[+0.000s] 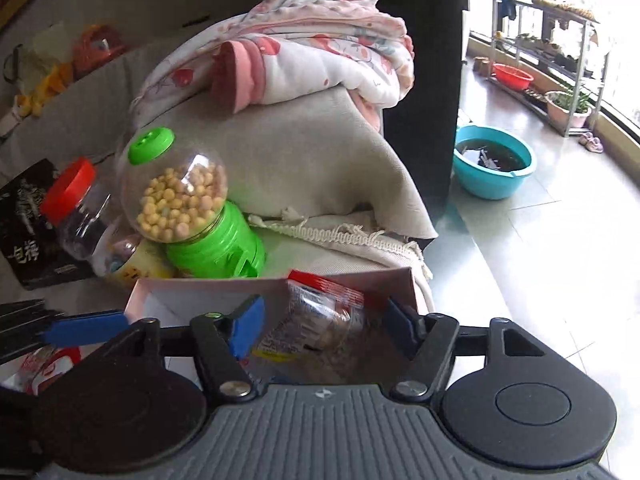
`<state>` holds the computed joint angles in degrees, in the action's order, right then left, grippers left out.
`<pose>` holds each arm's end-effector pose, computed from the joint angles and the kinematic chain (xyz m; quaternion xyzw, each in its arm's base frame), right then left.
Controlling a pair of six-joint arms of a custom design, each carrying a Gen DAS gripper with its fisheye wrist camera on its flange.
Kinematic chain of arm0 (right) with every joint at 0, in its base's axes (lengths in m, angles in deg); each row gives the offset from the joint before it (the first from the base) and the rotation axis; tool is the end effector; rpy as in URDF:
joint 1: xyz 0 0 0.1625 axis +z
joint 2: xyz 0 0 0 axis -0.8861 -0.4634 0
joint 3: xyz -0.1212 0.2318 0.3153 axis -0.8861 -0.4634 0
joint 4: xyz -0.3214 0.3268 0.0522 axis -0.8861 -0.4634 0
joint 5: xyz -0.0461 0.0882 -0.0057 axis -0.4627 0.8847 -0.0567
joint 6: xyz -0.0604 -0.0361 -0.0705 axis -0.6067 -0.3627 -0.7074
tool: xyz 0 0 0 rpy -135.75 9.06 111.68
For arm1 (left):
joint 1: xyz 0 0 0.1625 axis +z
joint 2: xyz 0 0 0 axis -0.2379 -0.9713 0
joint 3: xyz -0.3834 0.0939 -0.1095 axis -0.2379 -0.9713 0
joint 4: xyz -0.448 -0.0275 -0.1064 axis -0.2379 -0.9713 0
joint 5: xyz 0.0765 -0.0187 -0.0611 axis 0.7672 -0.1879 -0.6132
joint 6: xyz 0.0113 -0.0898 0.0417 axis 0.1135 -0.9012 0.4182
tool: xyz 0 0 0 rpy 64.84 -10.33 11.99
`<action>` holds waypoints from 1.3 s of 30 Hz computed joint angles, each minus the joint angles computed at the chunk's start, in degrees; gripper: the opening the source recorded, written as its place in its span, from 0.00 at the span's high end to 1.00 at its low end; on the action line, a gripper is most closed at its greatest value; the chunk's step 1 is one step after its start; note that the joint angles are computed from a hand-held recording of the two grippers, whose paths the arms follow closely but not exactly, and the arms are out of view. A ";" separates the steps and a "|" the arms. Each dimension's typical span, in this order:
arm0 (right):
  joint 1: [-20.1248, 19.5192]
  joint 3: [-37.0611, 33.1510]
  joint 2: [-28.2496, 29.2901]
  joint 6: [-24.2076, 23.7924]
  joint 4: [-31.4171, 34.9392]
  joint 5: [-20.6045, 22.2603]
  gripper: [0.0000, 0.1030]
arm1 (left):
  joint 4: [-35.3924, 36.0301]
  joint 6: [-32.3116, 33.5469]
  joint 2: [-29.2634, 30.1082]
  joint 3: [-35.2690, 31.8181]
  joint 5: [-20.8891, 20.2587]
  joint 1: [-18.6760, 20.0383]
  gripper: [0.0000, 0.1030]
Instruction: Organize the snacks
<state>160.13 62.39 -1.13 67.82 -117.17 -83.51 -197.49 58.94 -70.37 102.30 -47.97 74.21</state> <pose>0.1559 -0.6189 0.1555 0.0147 -0.8583 0.4020 0.3185 -0.2012 -0.6603 0.1300 0.4143 0.8833 -0.2065 0.0738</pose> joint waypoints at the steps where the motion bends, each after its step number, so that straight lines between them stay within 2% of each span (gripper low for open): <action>1: 0.24 0.42 -0.17 0.24 -0.75 -0.21 0.31 | -0.58 -0.53 -1.21 0.89 -0.16 0.18 0.38; 4: 1.27 2.12 -0.83 1.29 -2.78 -0.97 0.30 | -3.19 -2.00 -4.70 3.89 0.81 0.49 0.38; 7: 3.20 4.97 -1.32 -0.56 -6.33 -1.79 0.30 | -5.14 -1.51 -9.01 8.42 1.94 1.14 0.38; 11: 6.56 9.56 -1.29 -4.06 -11.40 -2.46 0.30 | -4.91 -2.21 -14.70 14.09 0.80 3.08 0.38; 14: 9.09 12.76 -1.37 -4.93 -12.72 -1.57 0.30 | -4.76 -2.42 -18.58 18.38 -0.37 4.83 0.38; 18: 11.71 16.42 -1.60 -3.54 -10.74 1.36 0.25 | -3.83 -2.76 -22.96 23.21 -2.02 7.00 0.38; 20: 12.48 17.33 -1.33 -1.84 -7.09 2.99 0.25 | -4.72 -1.23 -24.46 25.34 -0.85 7.36 0.40; 21: 12.76 17.44 -0.68 -1.34 -5.69 3.39 0.25 | -5.92 -0.02 -25.10 26.37 -0.10 7.34 0.43; 22: 13.00 17.22 0.35 -1.04 -4.78 3.38 0.25 | -6.93 1.07 -25.70 27.06 0.32 7.43 0.53; 23: 13.17 16.63 1.74 -0.70 -4.02 2.98 0.25 | -7.61 1.55 -26.14 27.39 1.09 7.46 0.61; 24: 13.27 15.90 3.05 -0.28 -3.20 2.33 0.25 | -8.31 1.65 -26.42 27.53 1.85 7.49 0.64; 28: 12.45 12.86 6.85 2.41 -1.08 2.76 0.25 | -14.48 2.58 -26.03 27.93 6.29 7.27 0.65; 30: 12.35 11.19 8.79 1.43 -2.34 2.87 0.25 | -16.47 2.28 -25.62 27.57 8.26 7.45 0.65; 33: 12.44 8.70 11.48 -0.86 -2.73 1.42 0.24 | -14.80 -1.20 -25.64 25.94 7.54 9.03 0.65; 36: 12.95 6.83 14.78 -5.25 -7.31 -0.89 0.24 | -11.78 -4.66 -25.90 24.27 3.76 10.58 0.65; 39: 12.71 7.06 15.45 -6.66 -10.23 -0.18 0.31 | -10.88 -5.47 -26.07 23.82 1.71 10.64 0.65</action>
<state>172.84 69.45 14.32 61.16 -127.40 -83.70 -208.37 53.48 -96.44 126.12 -46.27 84.85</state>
